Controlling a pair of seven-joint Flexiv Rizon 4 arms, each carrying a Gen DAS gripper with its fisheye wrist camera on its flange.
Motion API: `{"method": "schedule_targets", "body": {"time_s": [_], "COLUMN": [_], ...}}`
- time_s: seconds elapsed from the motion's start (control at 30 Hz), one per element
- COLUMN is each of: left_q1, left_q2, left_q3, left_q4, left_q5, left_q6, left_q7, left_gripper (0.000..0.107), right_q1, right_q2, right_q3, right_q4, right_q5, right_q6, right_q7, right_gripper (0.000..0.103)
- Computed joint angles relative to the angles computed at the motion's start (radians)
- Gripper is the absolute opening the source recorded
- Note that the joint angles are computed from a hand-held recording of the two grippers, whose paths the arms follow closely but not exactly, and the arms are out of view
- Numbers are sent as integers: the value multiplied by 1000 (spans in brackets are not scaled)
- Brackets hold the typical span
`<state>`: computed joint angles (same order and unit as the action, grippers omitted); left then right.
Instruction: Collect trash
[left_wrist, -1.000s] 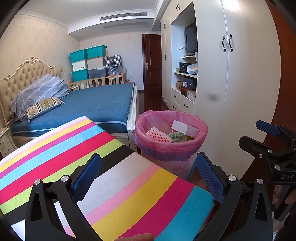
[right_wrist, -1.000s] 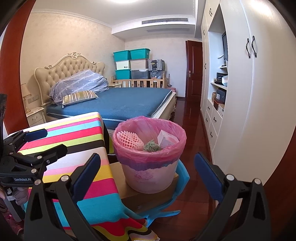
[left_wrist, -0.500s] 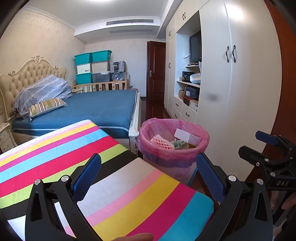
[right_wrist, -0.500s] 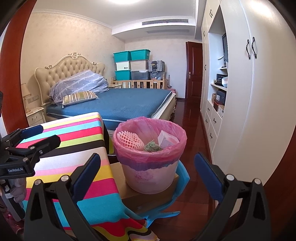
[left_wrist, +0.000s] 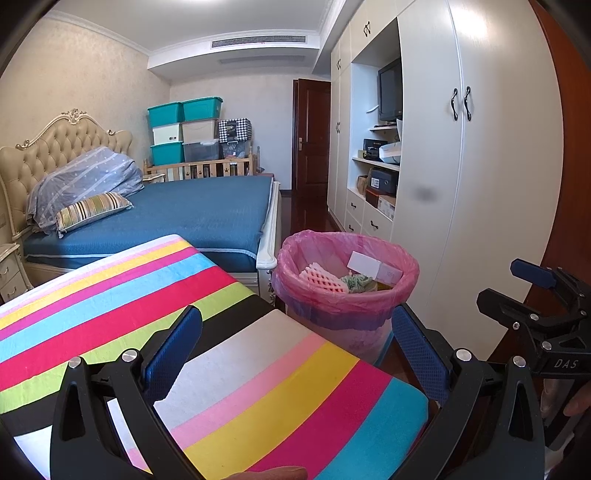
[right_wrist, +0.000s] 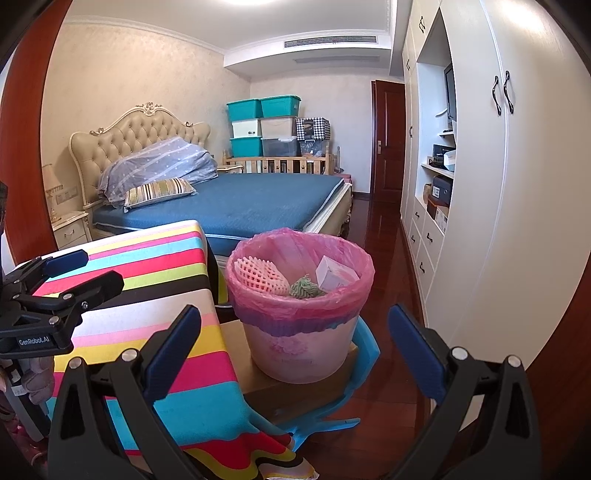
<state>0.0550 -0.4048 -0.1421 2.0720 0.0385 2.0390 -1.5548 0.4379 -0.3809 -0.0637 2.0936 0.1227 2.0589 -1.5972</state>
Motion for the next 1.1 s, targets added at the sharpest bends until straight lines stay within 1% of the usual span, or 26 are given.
{"method": "schedule_targets", "body": {"time_s": [1.1], "left_q1": [5], "left_q2": [-5], "left_q3": [-3], "left_q4": [4], "left_q5": [8], "left_q6": [1], "left_q7": [-3], "left_gripper": [96], "right_q1": [11], "right_q2": [-1], "right_q3": [-1], "right_q4": [3], "right_q5": [15], "right_q6": [2], "right_q7": [1], "right_gripper": [98]}}
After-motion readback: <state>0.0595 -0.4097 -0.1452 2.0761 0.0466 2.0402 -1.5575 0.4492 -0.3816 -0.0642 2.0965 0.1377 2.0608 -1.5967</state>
